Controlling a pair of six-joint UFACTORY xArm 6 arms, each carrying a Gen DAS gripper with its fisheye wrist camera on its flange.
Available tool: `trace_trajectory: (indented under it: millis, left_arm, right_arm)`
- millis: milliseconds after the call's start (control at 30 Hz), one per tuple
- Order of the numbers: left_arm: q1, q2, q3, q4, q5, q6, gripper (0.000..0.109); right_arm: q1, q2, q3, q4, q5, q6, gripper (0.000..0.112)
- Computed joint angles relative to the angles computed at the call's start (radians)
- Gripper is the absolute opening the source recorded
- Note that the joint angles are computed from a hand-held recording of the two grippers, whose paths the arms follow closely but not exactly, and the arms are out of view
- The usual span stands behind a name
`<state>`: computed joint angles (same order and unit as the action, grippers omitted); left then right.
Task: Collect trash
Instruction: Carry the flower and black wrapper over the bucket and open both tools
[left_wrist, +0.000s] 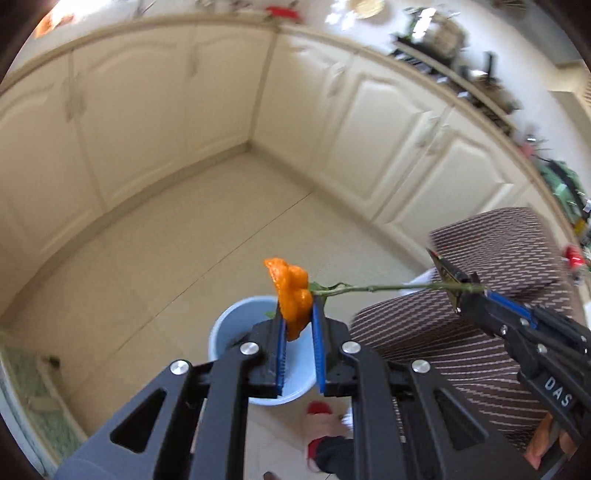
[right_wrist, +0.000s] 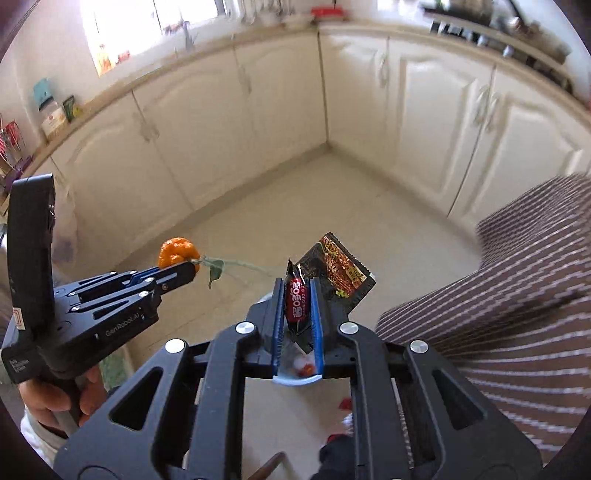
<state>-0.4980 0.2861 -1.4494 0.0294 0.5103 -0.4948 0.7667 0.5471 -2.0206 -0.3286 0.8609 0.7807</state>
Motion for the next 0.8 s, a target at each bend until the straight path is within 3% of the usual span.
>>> trace_trajectory:
  millis: [233,367,500,667,700,800]
  left_arm:
    - [0.048,0.152,-0.038,-0.138,0.011,0.086,0.012]
    - [0.060,0.259,-0.114,-0.192,0.058,0.130,0.012]
    - [0.059,0.333,-0.190,-0.156,0.104,0.116,0.012]
    - [0.058,0.361,-0.209,-0.206,0.098,0.150,0.013]
    - [0.058,0.365,-0.210,-0.229,0.099,0.169,0.014]
    - [0.058,0.358,-0.191,-0.268,0.084,0.207,0.037]
  right_arm:
    - [-0.025,0.252,-0.232,0.192,0.057,-0.086,0.013]
    - [-0.041,0.397,-0.388,0.267,0.113,-0.094,0.013]
    - [-0.063,0.434,-0.378,0.334,0.084,-0.084,0.013]
    - [-0.080,0.478,-0.402,0.377,0.077,-0.072,0.013]
    - [-0.082,0.491,-0.416,0.382,0.075,-0.078,0.013]
    - [-0.081,0.519,-0.457,0.389,0.100,-0.075,0.014]
